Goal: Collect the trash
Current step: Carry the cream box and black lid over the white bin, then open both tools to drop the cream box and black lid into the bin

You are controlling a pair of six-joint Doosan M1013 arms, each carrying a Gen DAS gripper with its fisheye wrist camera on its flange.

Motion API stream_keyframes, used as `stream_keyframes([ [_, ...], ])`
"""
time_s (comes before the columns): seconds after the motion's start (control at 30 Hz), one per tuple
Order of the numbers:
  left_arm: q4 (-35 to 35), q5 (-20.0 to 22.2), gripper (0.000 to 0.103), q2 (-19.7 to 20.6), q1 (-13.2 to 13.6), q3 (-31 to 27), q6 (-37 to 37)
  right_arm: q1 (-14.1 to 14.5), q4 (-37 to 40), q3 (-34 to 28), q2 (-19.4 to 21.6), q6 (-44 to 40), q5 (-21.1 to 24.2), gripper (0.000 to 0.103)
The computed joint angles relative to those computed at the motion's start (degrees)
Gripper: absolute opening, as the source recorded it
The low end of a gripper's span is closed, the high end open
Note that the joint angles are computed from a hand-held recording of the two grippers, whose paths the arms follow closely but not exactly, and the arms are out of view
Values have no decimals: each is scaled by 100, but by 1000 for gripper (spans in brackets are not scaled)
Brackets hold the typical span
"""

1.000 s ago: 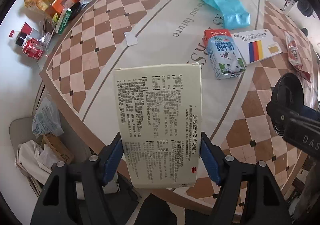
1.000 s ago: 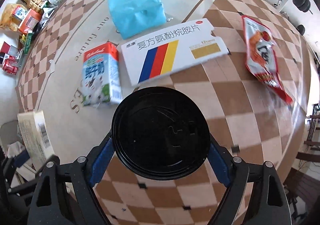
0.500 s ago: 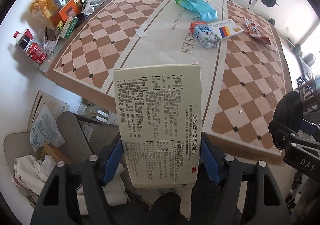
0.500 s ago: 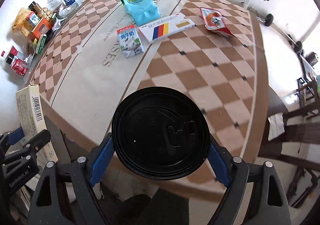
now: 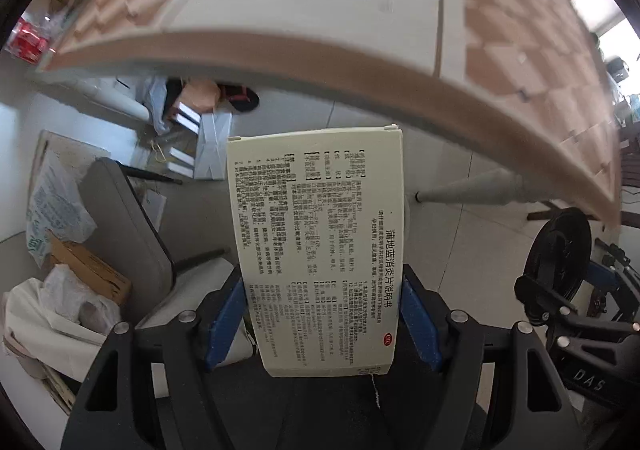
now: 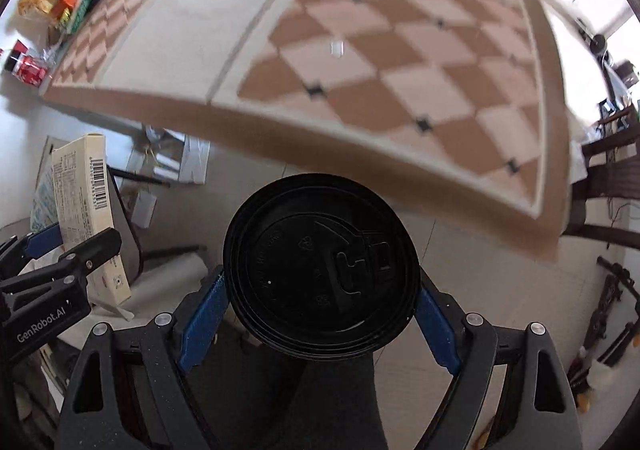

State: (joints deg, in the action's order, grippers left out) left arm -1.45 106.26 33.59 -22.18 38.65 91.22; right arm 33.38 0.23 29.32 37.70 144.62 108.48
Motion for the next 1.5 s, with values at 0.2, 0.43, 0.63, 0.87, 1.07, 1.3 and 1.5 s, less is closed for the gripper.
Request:
stream_keyframes([
  [0.2,-106,-370,70,64,-39,843,-27,-7,541,1883,-520,133,-1047,88],
  [0.43,-246,-808,70,310,-1,1550,-62,-9,747,3091,-534,-34,-1797,88],
  [0.63,-452,-959,70,599,30,1826,63,-128,970,3571,-238,-283,-2286,88],
  [0.87,-757,-840,70,936,39,1777,130,-223,1200,3807,107,-429,-2588,88],
  [1.07,-841,-703,72,1065,13,1675,178,-297,1373,3948,210,-456,-2856,89],
  [1.3,-641,-712,100,1057,6,1698,133,-352,1646,4059,210,-616,-3174,93],
  [1.5,-423,-956,100,930,38,1828,61,-326,1640,3997,214,-613,-3177,103],
])
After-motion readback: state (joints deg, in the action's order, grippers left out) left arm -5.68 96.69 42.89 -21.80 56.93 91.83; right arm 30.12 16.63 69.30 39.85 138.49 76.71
